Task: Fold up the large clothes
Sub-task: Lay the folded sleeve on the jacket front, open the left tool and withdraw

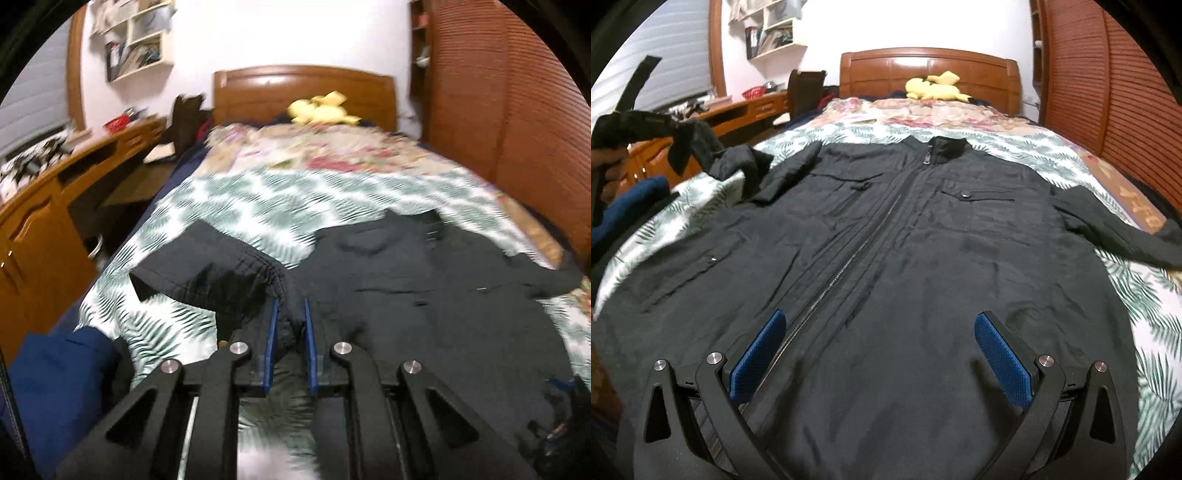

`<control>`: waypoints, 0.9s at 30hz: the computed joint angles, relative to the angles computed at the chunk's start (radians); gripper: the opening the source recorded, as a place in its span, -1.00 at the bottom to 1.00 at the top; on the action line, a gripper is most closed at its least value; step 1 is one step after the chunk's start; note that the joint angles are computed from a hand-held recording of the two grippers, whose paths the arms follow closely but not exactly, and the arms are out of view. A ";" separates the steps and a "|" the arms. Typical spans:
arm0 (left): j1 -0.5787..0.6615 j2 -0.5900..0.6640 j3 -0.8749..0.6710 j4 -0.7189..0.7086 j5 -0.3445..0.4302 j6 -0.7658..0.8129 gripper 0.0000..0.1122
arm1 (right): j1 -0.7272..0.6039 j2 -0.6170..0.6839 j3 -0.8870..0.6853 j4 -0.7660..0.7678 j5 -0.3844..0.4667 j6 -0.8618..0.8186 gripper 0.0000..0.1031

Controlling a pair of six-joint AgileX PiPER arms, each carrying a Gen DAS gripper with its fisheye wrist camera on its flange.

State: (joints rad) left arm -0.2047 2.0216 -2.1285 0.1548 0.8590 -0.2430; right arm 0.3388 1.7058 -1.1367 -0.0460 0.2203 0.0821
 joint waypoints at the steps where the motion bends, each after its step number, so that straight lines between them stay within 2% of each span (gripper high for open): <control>1: -0.027 -0.014 -0.001 0.007 0.004 -0.005 -0.83 | -0.015 -0.035 0.030 0.080 0.000 -0.080 1.00; 6: -0.150 -0.045 -0.027 0.061 0.043 -0.053 -0.83 | -0.073 -0.175 0.127 0.221 0.011 -0.240 1.00; 10: -0.247 -0.060 -0.021 0.144 0.068 -0.115 -0.82 | -0.130 -0.276 0.183 0.402 0.030 -0.423 1.00; 15: -0.333 -0.095 0.046 0.214 0.087 -0.198 -0.76 | -0.173 -0.378 0.243 0.504 0.053 -0.532 1.00; 18: -0.364 -0.139 0.131 0.224 0.069 -0.252 -0.67 | -0.181 -0.430 0.279 0.525 0.062 -0.556 1.00; 22: -0.408 -0.210 0.274 0.253 0.002 -0.333 -0.61 | -0.205 -0.503 0.327 0.612 0.086 -0.644 1.00; 27: -0.456 -0.328 0.485 0.387 -0.089 -0.492 -0.47 | -0.194 -0.522 0.343 0.608 0.101 -0.644 1.00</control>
State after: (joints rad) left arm -0.6607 1.6934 -1.6431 0.5416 0.7703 -0.7349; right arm 0.1446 1.1838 -0.7934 0.5622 0.3215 -0.5618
